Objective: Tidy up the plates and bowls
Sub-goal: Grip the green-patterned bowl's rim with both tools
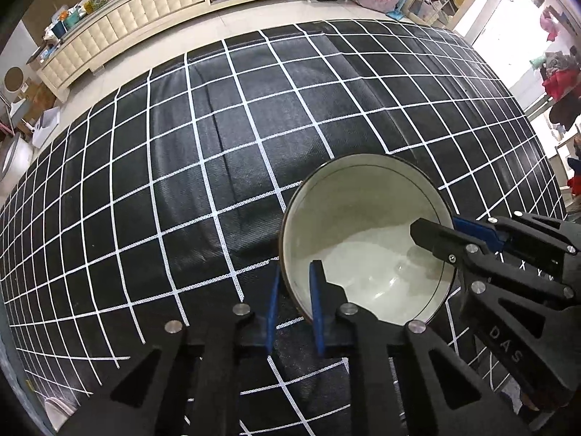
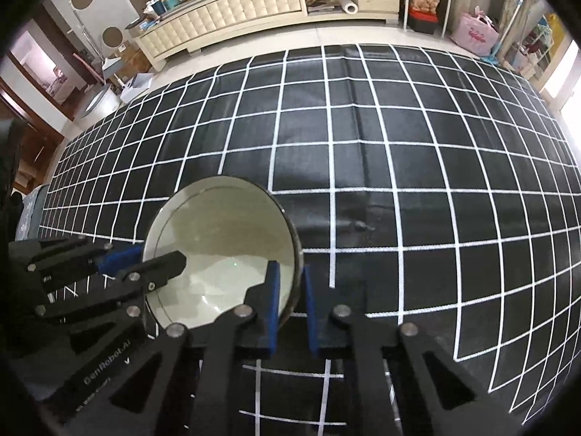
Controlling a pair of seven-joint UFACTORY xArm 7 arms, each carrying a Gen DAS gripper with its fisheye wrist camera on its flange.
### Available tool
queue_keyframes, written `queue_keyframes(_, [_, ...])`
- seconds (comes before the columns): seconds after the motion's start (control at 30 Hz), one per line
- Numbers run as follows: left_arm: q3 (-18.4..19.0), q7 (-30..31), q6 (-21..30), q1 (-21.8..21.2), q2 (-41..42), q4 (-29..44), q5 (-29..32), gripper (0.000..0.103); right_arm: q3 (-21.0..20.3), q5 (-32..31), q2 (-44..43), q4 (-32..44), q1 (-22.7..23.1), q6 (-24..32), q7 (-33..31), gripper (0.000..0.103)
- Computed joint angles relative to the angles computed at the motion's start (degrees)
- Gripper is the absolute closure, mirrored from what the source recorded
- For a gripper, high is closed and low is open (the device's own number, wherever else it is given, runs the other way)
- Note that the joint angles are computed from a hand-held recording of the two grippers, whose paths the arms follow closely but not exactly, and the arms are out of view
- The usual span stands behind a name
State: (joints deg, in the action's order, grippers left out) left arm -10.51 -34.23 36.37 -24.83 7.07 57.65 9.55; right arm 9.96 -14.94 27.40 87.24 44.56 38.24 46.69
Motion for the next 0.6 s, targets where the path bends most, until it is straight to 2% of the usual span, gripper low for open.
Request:
queue_keyframes(0.37, [-0.4, -0.4, -0.4, 0.5, -3.2, -3.1, -0.3, 0.091, 0.0, 0.2, 0.5, 1.8, 0.9, 0.7, 2.0, 0.090])
queue_keyframes(0.6, [-0.8, -3.3, 1.4, 0.5, -6.3, -4.5, 2.1, 0.092, 0.7, 1.7, -0.3, 1.9, 1.2, 0.7, 3.0, 0.091])
